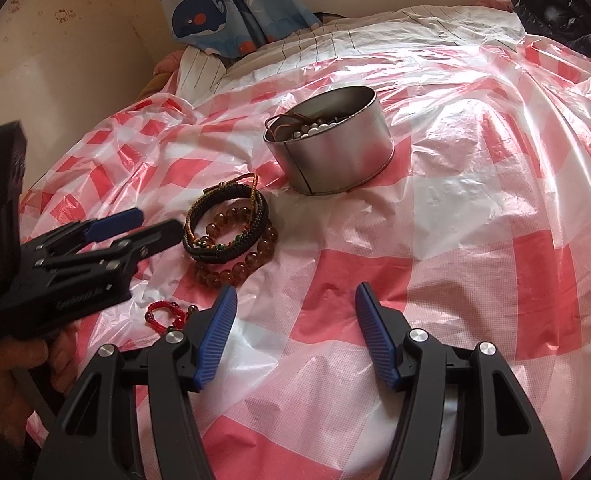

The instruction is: Organize jewelry

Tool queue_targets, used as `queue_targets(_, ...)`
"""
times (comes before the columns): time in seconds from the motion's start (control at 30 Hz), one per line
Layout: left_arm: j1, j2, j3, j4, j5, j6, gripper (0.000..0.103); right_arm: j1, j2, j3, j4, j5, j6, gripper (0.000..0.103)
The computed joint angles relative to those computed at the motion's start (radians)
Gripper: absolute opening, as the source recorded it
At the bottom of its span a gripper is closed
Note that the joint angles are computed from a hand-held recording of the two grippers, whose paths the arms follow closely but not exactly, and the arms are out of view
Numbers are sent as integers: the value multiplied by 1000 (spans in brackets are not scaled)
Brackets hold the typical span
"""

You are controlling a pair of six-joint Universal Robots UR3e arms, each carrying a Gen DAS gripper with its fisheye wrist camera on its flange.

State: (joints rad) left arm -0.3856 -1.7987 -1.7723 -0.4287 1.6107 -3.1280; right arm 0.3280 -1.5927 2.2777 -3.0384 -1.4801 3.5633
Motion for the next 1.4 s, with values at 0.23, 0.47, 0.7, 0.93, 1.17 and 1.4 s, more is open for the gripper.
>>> queue_targets(0.23,21,-102,113,-41,-39,-1,40,3,7,-1,-7,0,-8,64)
queue_targets(0.47,43,-78,93,-58,-69,8,5,-1,8,4,-14,6,-9,65)
queue_targets(0.7,93,-17,67,-121,-147,10,5,-2,8,4,-15,7,-9,65)
queue_targets(0.93,105,14,28,-87,-153,16,2,-2,9,4,-16,7,-9,65)
queue_targets(1.17,184,142,-35,-96,-289,-7,2,2,11,2,-18,4,-10,65)
queue_targets(1.4,230,300,-99,-134,-298,38,2,25,32,-17,-86,121,-87,65)
